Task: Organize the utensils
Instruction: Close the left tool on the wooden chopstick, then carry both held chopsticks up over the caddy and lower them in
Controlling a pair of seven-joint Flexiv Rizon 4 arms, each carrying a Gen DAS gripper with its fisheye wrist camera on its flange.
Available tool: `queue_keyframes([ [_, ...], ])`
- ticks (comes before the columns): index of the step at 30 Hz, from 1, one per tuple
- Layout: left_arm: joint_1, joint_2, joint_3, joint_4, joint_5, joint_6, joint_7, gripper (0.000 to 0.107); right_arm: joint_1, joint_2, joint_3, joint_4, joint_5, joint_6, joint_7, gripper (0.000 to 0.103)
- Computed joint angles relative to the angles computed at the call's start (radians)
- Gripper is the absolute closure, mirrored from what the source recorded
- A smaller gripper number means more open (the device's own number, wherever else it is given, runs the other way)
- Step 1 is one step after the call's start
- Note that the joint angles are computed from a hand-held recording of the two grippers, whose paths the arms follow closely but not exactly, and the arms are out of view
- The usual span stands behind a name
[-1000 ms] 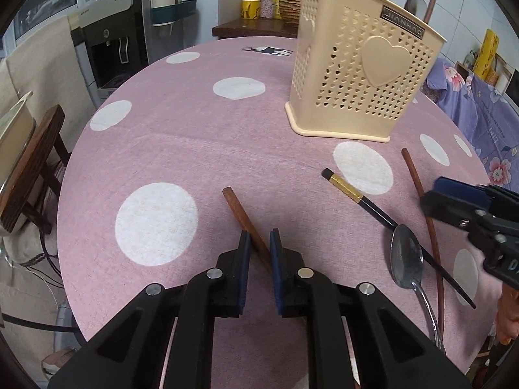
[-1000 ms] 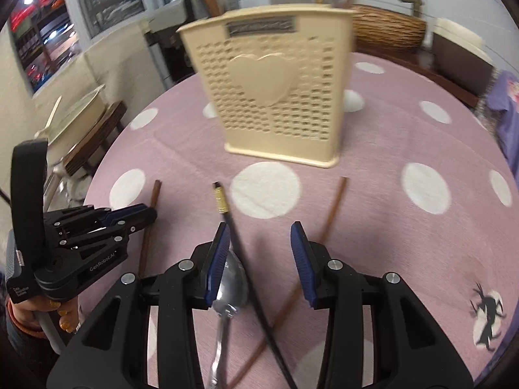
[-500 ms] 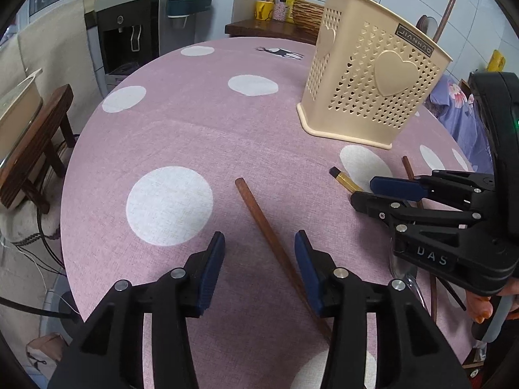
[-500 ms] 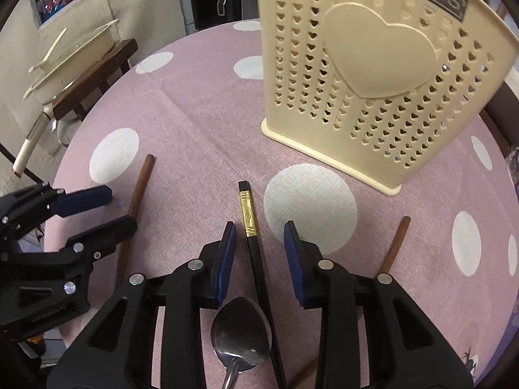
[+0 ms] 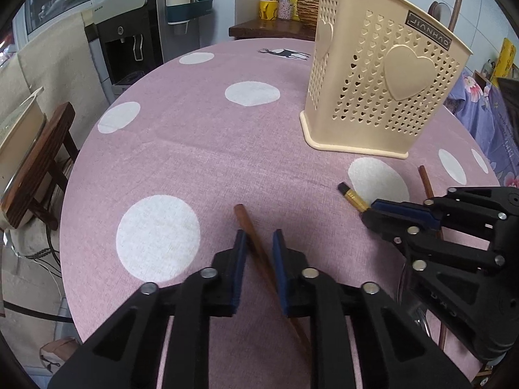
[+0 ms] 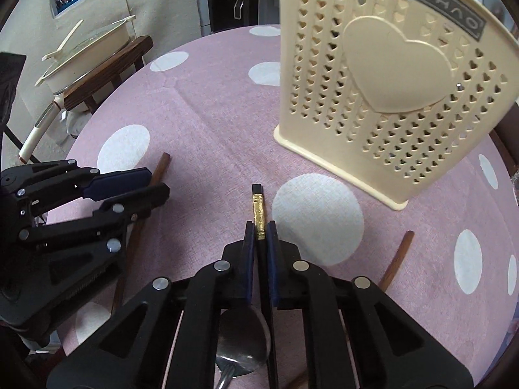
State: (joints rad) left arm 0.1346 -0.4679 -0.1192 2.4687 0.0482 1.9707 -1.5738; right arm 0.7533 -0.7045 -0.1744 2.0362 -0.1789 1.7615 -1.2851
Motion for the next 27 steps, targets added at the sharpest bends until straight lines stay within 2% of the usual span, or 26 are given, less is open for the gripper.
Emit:
queue_keyframes([
  [6,0.037,-0.009,-0.039,-0.011,0.017,-0.004,-0.02,0.097,-0.013,0.044,0.0,0.047,0.064,0.095,-0.014,0.095],
  [10,0.125,-0.022,-0.117,-0.014,0.068,0.004,-0.05,0.098,0.002,0.083,-0.016,0.09,0.139,0.164,-0.045,0.095],
  [14,0.164,-0.006,-0.15,-0.005,0.114,0.032,-0.077,0.098,0.001,0.135,-0.004,0.146,0.234,0.249,-0.087,0.095],
  [22,0.321,0.097,-0.264,0.033,0.261,0.099,-0.213,0.098,-0.027,0.266,0.057,0.24,0.425,0.391,-0.183,0.095],
  [27,0.466,0.178,-0.363,0.043,0.402,0.125,-0.343,0.098,-0.05,0.344,0.111,0.284,0.522,0.444,-0.256,0.095],
])
